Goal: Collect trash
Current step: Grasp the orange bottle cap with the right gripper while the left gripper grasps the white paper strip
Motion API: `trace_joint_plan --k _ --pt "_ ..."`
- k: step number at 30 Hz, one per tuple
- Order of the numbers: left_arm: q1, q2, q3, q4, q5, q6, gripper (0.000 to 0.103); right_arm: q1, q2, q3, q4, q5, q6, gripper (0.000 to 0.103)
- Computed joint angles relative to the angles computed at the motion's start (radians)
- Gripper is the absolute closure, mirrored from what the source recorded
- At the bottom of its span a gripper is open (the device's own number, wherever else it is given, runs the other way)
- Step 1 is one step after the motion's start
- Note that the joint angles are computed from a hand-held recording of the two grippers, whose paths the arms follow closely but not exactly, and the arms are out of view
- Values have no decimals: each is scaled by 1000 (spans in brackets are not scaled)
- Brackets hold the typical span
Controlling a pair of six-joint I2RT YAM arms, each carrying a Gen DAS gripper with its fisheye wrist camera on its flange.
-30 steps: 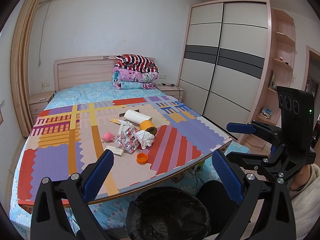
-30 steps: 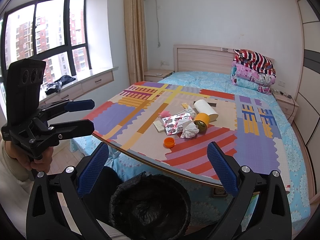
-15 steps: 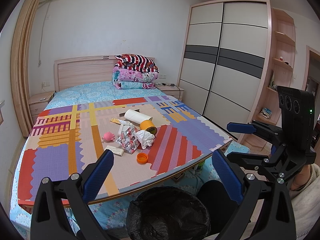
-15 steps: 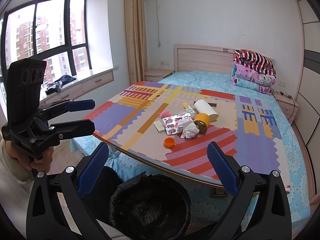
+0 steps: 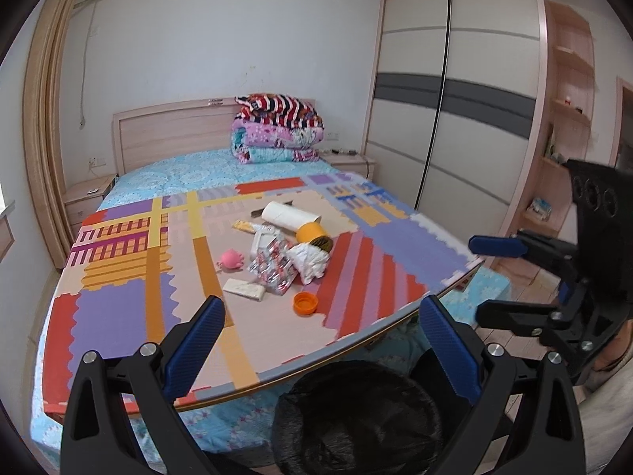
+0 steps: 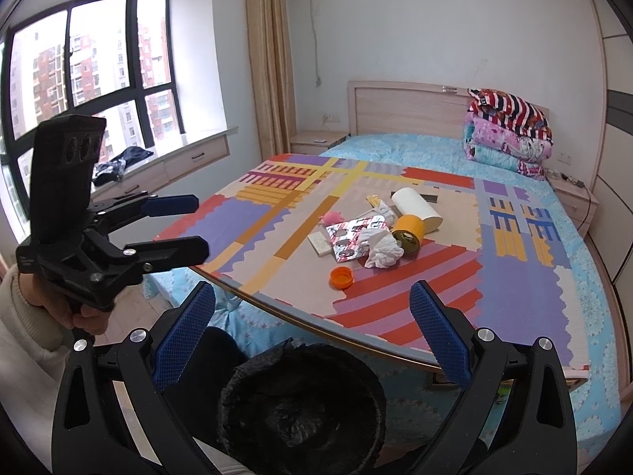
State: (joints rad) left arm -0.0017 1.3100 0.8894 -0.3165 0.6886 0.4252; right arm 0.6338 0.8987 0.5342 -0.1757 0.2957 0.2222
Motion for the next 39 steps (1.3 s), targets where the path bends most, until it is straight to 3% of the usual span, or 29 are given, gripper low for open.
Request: trace_joint_plan --k 15,24,34,39 --pt "-41 443 244 102 -71 39 8 -186 322 20 287 -165 -96 6" --pt "-71 605 390 101 -141 58 8 -266 561 66 448 -265 -110 20" --pt "-108 730 508 83 -187 60 8 -249 705 112 523 -250 -118 38" --pt "-132 783 559 56 -227 72 21 -243 749 135 534 -231 -130 50"
